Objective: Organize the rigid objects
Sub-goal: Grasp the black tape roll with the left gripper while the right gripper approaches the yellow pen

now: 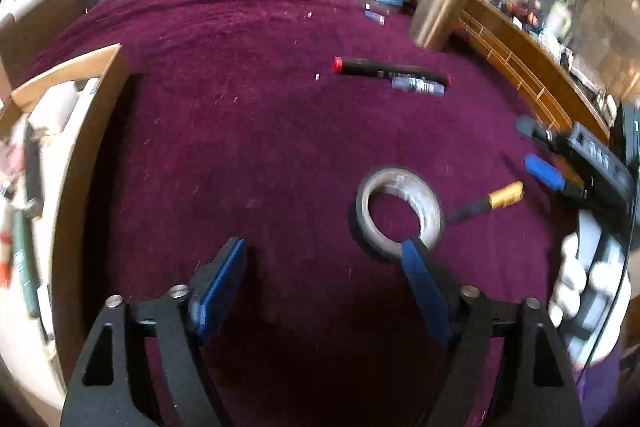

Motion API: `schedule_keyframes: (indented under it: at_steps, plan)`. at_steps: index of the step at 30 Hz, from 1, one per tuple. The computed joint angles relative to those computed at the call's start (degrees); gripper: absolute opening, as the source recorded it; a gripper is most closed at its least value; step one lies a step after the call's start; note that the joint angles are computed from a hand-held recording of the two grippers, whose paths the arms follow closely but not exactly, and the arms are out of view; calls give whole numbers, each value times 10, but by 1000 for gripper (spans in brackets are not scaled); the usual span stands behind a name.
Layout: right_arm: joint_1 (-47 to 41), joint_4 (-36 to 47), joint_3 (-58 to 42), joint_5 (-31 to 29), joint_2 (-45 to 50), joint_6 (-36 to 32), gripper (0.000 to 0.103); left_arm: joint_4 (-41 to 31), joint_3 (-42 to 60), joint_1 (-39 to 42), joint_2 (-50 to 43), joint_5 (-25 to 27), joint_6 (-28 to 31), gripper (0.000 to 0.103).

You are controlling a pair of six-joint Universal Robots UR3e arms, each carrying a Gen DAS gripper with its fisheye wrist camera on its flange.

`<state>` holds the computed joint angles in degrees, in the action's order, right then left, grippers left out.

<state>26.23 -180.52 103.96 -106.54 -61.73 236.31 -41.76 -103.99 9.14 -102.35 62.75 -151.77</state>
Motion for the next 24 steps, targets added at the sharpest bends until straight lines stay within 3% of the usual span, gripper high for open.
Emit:
schedule_keyframes:
  at_steps: [6,10,16,24]
  plan:
    - [6,17,-12,-8,4,-3,84,79,-35,-9,-7,7,3,87]
    - [7,23,-15,-12,5,-4,84,68,-24,-19,-17,8,19,101]
    - [8,29,-18,-15,5,-6,84,101,-16,-57,-33,65,6,102]
    - [8,31,-20,-17,6,-7,84,103,-20,-54,-31,61,6,101]
